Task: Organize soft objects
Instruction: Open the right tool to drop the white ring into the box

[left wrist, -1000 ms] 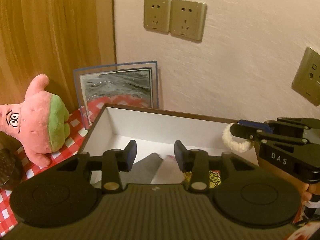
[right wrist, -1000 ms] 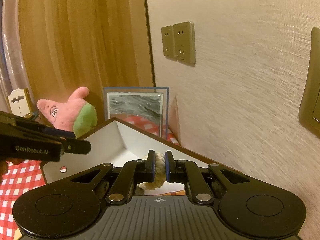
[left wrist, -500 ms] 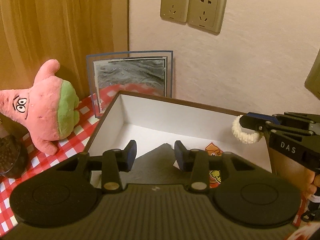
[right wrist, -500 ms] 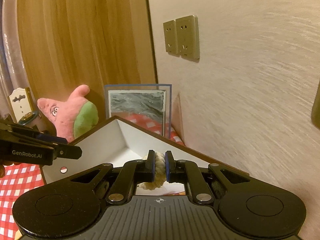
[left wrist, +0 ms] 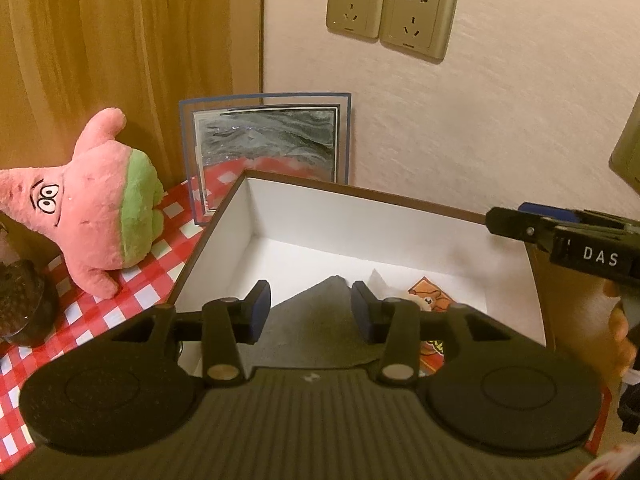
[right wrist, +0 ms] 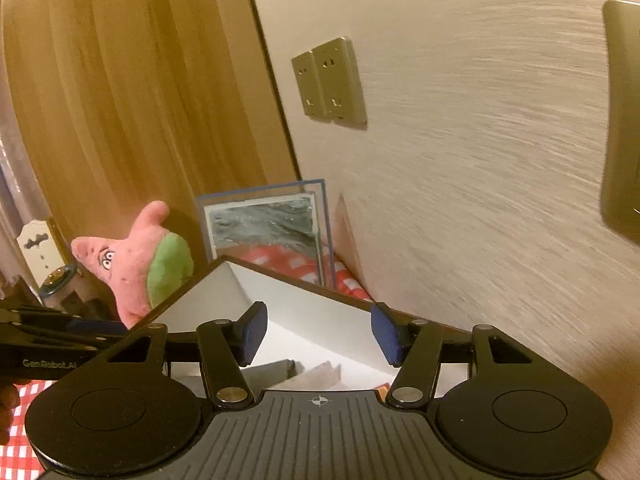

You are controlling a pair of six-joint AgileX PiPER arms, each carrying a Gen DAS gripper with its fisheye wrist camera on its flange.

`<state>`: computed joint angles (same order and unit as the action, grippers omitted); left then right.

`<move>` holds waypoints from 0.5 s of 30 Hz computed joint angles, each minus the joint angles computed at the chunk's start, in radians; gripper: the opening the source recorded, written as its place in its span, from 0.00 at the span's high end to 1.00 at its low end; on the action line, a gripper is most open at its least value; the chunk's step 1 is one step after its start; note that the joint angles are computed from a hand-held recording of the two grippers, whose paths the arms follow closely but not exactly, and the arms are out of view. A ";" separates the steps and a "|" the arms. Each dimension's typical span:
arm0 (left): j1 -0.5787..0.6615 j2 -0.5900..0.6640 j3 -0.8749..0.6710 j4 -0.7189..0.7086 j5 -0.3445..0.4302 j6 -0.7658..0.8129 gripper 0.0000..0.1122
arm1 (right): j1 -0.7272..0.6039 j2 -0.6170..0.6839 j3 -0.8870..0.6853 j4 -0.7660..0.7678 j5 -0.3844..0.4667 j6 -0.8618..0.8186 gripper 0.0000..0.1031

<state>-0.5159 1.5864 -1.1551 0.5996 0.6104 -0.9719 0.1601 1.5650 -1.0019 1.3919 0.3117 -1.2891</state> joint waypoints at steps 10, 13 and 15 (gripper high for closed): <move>-0.019 -0.045 0.031 0.004 0.026 -0.023 0.61 | -0.002 -0.043 0.027 -0.270 0.021 0.257 0.44; -0.035 -0.073 0.050 0.008 0.040 -0.040 0.60 | 0.001 -0.065 0.046 -0.339 0.033 0.323 0.44; -0.048 -0.091 0.063 0.013 0.051 -0.055 0.59 | 0.004 -0.083 0.061 -0.371 0.040 0.354 0.44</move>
<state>-0.5644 1.4955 -1.0923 0.6126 0.6613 -1.0270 0.1644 1.4824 -0.9410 1.0211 0.3515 -0.9352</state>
